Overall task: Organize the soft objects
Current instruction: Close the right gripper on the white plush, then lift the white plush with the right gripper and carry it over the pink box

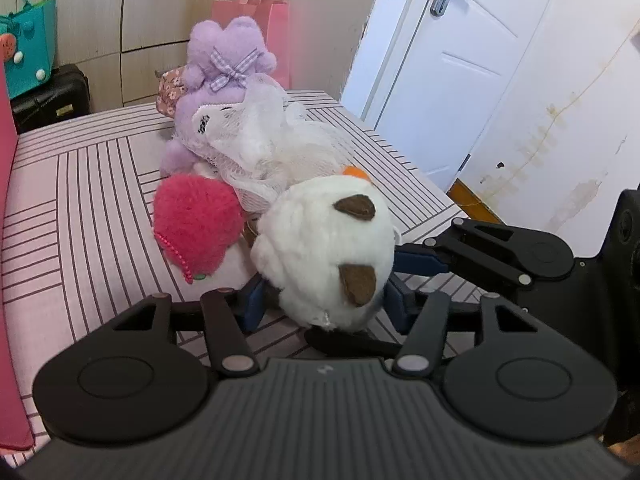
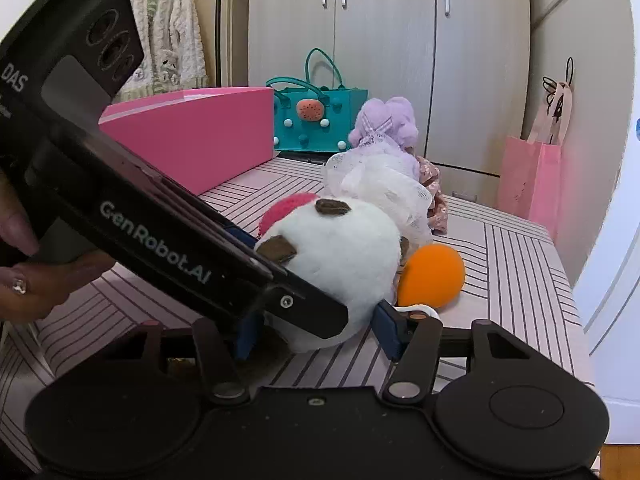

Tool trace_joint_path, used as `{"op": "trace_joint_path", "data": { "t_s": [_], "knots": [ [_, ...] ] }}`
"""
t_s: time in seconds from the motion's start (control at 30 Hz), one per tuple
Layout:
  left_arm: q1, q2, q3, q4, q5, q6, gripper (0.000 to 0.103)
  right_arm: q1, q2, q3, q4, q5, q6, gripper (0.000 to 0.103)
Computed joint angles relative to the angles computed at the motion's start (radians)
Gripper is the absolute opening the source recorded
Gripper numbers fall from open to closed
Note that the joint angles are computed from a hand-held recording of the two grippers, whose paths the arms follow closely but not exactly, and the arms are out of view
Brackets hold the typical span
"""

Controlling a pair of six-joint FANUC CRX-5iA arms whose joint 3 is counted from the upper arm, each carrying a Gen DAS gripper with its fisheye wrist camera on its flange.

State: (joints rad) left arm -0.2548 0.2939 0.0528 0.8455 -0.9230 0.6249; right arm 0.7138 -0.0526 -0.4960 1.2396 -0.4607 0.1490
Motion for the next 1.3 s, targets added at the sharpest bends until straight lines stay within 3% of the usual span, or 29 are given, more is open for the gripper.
{"op": "trace_joint_path", "data": {
  "t_s": [0.2, 0.53, 0.7, 0.87, 1.3],
  "knots": [
    [0.009, -0.009, 0.005, -0.011, -0.029, 0.024, 0.056, 0.025, -0.006, 0.019, -0.06, -0.025, 0.049, 0.063],
    [0.049, 0.011, 0.106, -0.105, -0.193, 0.184, 0.057, 0.112, 0.001, 0.124, -0.329, -0.121, 0.223, 0.063],
    [0.08, 0.017, 0.153, -0.136, -0.308, 0.265, 0.057, 0.164, 0.018, 0.243, -0.542, -0.228, 0.377, 0.063],
    [0.119, 0.018, 0.175, -0.136, -0.404, 0.331, 0.057, 0.199, 0.051, 0.36, -0.67, -0.333, 0.494, 0.063],
    [0.236, -0.06, 0.184, -0.192, -0.55, 0.435, 0.056, 0.213, 0.166, 0.688, -1.002, -0.509, 0.813, 0.064]
  ]
}}
